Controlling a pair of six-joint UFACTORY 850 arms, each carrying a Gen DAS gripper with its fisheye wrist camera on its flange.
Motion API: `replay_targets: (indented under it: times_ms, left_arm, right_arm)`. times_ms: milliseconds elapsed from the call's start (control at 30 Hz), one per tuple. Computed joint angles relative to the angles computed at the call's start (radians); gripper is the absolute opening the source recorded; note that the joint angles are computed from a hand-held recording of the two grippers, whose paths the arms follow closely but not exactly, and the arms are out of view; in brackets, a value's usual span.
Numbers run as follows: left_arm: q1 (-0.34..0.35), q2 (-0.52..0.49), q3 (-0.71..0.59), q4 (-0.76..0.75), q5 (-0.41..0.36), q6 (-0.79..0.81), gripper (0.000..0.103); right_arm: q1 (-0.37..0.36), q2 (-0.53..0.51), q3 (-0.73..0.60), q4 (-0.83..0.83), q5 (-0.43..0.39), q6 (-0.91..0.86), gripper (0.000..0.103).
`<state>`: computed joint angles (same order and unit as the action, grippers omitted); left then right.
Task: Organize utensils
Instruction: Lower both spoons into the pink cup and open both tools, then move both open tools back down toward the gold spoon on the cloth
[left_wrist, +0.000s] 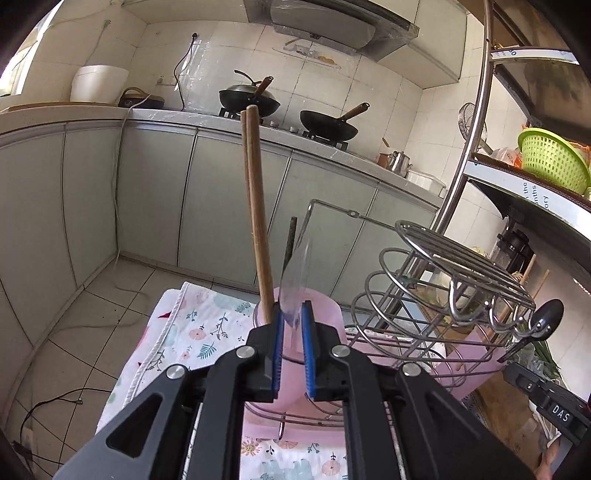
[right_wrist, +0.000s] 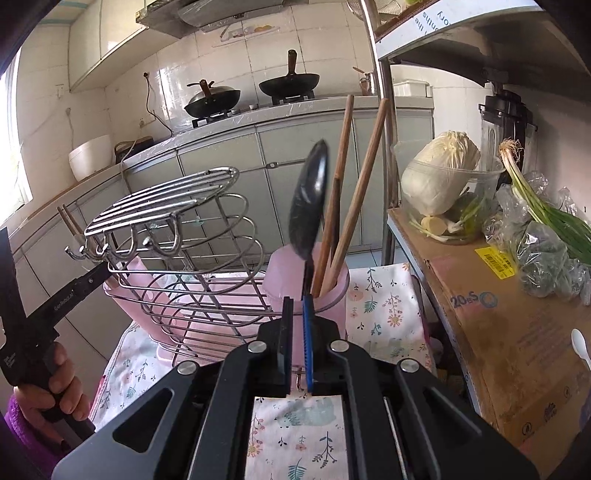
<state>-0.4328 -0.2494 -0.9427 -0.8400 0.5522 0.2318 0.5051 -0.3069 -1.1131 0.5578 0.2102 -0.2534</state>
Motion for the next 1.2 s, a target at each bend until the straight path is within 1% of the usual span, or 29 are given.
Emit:
replay_targets:
  times_ms: [67,100,133,167,200,233,400,567,633,800,967,1067,1200]
  left_arm:
    - [-0.006,0.009,0.006,0.001,-0.005,0.003,0.018]
    - [-0.011,0.014,0.01,-0.012,0.003,0.016,0.026]
    - [-0.017,0.018,0.013,-0.034,0.01,0.035,0.038]
    - [-0.021,0.023,0.016,-0.041,0.014,0.041,0.04]
    - [-0.022,0.028,0.022,-0.037,0.018,0.034,0.041]
    - [-0.024,0.033,0.026,-0.044,0.019,0.038,0.042]
    - [-0.018,0.056,0.047,-0.036,-0.006,0.004,0.044]
    - [-0.017,0.071,0.066,-0.047,-0.016,-0.003,0.044]
    - [-0.019,0.079,0.077,-0.047,-0.016,-0.009,0.044]
    - [-0.02,0.104,0.117,-0.033,-0.019,-0.047,0.048]
    - [-0.011,0.121,0.153,0.004,-0.062,-0.096,0.05]
    - [-0.009,0.125,0.177,0.011,-0.08,-0.118,0.051]
    - [0.01,0.121,0.199,0.082,-0.141,-0.217,0.051]
  right_arm:
    - [-0.002,0.005,0.006,-0.03,-0.009,0.027,0.006]
    - [-0.003,0.008,0.011,-0.067,-0.015,0.064,0.01]
    - [-0.005,0.01,0.015,-0.095,-0.022,0.093,0.015]
    - [-0.006,0.013,0.02,-0.126,-0.025,0.127,0.029]
    - [-0.006,0.018,0.028,-0.163,-0.023,0.167,0.04]
    - [-0.006,0.024,0.039,-0.204,-0.015,0.212,0.042]
    - [0.0,0.041,0.068,-0.246,-0.01,0.258,0.043]
    - [-0.005,0.049,0.092,-0.411,-0.025,0.438,0.043]
    - [-0.003,0.053,0.103,-0.436,-0.026,0.467,0.043]
    - [-0.002,0.058,0.125,-0.568,-0.035,0.609,0.043]
    - [0.005,0.057,0.141,-0.708,-0.041,0.756,0.043]
    - [0.01,0.054,0.147,-0.746,-0.044,0.791,0.043]
    - [0.017,0.053,0.153,-0.803,-0.051,0.842,0.043]
